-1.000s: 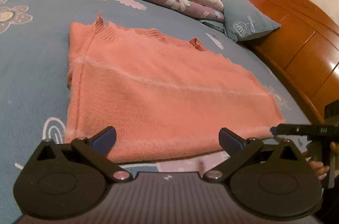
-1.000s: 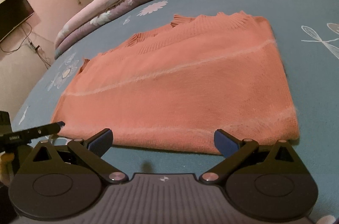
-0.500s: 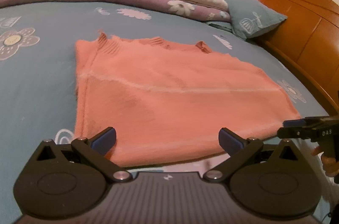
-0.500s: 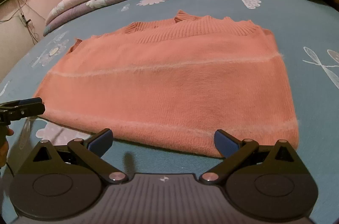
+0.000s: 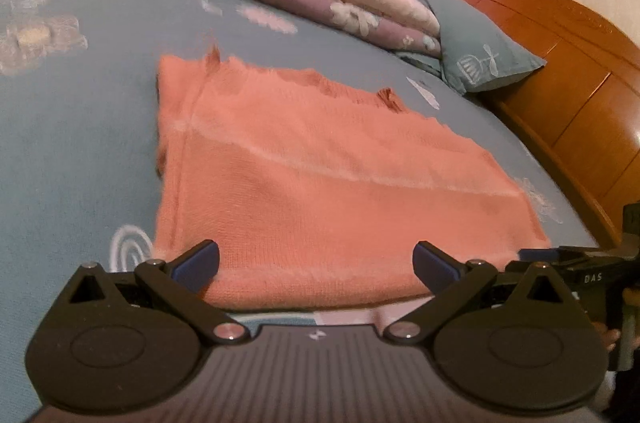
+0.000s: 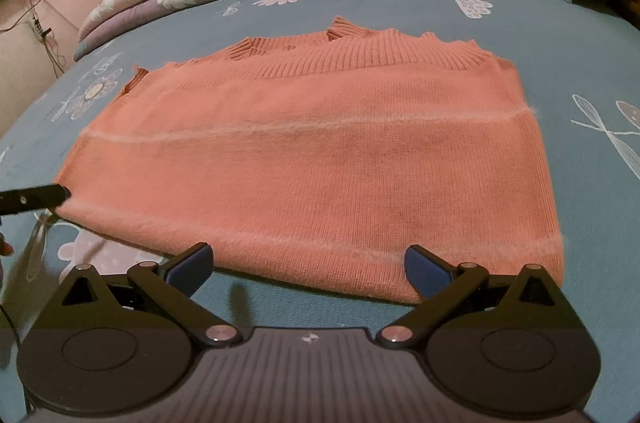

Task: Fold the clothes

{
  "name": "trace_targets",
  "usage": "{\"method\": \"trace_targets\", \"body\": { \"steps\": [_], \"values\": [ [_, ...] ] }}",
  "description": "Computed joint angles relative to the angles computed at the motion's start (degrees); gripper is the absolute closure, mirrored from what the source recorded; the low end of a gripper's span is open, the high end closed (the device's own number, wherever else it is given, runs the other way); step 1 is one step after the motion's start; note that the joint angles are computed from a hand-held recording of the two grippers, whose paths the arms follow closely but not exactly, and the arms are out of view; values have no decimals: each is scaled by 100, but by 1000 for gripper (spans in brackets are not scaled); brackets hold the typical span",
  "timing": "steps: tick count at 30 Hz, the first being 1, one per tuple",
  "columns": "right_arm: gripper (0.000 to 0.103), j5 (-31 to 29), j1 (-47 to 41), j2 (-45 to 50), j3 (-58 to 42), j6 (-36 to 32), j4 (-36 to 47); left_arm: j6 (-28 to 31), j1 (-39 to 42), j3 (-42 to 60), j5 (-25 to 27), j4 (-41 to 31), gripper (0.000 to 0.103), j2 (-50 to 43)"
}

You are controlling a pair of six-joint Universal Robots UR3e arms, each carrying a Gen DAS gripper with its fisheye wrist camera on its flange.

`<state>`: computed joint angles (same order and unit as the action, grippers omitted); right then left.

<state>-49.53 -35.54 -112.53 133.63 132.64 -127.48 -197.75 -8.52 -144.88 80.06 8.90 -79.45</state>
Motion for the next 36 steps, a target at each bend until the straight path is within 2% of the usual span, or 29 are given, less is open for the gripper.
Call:
{"method": "trace_targets", "body": {
  "steps": [3,8,12,17,19,21,24,26,31,34,36],
  "values": [
    [0,-133,152,32,49,201,-294,251,-268,145,327,245,1,-149],
    [0,-423,428,93,127,401,-773,40,-8,232,294,-235,1,-334],
    [0,-727,677,213,136,401,-1087,-64,-139,320,459,-251,1,-385],
    [0,-1246,1097,209,542,285,-2052,-118,-284,291,545,-41,1,-396],
    [0,-1326,1164,221,410,384,-1926,-127,-296,313,507,-76,1,-409],
    [0,-1245,1090,215,43,568,-1360,-143,-272,298,424,-105,1,-375],
    [0,-413,495,-156,-96,727,-661,-54,-201,302,271,-253,1,-265],
    [0,-49,232,-318,-5,852,-705,22,-207,355,288,-419,1,-249],
    [0,-678,634,473,-101,1649,-1582,162,-274,362,387,-449,1,-341],
    [0,-651,582,641,99,1626,-1947,159,-215,324,322,-424,1,-326],
    [0,-610,540,614,133,1433,-1905,168,-205,311,308,-403,1,-333]
  ]
}}
